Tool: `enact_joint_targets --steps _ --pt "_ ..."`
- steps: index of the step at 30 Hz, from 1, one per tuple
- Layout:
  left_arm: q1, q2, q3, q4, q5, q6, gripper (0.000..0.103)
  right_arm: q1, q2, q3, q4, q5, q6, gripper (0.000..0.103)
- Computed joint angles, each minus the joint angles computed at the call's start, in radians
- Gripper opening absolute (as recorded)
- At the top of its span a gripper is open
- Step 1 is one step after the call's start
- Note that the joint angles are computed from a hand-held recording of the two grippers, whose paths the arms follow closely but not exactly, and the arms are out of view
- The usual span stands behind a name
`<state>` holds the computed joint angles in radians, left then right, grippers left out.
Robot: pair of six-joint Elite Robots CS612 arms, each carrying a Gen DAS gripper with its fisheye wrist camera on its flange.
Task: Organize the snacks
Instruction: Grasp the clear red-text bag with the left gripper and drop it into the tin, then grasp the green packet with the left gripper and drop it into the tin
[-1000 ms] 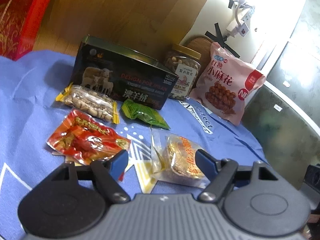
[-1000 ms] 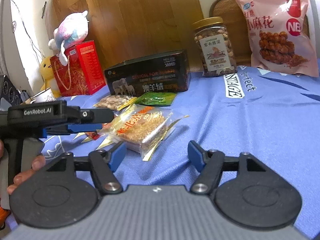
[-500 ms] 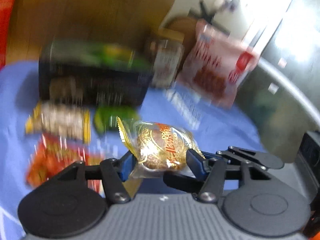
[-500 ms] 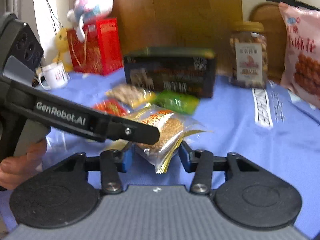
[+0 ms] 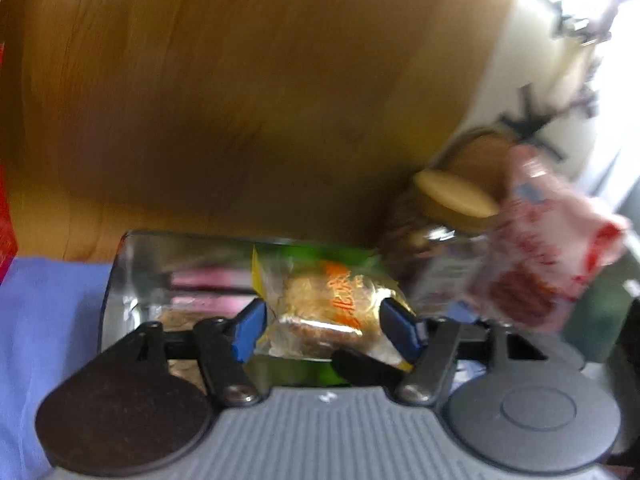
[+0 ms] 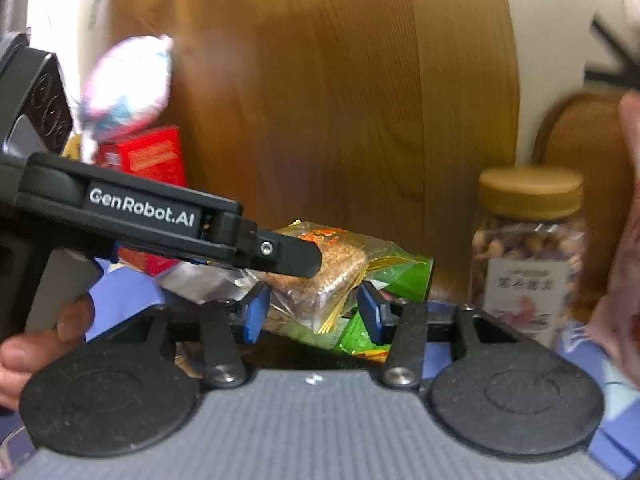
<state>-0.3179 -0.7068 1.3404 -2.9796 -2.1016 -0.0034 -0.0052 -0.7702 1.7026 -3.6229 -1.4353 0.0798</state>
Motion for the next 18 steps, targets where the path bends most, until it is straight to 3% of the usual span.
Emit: enact_joint_targets --steps 1,3,8,11,13,18 --pt "0.0 0.001 -0.002 0.017 0.015 -0.001 0.064 0.001 0.006 -0.014 0.03 -0.008 -0.002 0.057" --pt "0.011 -0.003 0.016 -0.04 0.003 -0.016 0.064 0.012 0.015 -0.027 0.05 -0.081 -0.004 0.058" --pt "0.071 -0.045 0.119 -0.262 -0.116 -0.108 0.064 -0.002 -0.008 0.083 -0.158 -0.019 0.103 0.058" --pt "0.096 -0.067 0.175 -0.271 -0.177 -0.126 0.064 -0.012 -0.025 0.168 -0.237 0.059 0.154 0.057" --pt "0.099 -0.072 0.199 -0.243 -0.206 -0.119 0.062 -0.013 -0.029 0.198 -0.211 0.094 0.181 0.057" --pt "0.063 -0.066 0.213 -0.14 -0.198 -0.06 0.062 -0.012 -0.01 0.165 -0.111 0.055 0.294 0.057"
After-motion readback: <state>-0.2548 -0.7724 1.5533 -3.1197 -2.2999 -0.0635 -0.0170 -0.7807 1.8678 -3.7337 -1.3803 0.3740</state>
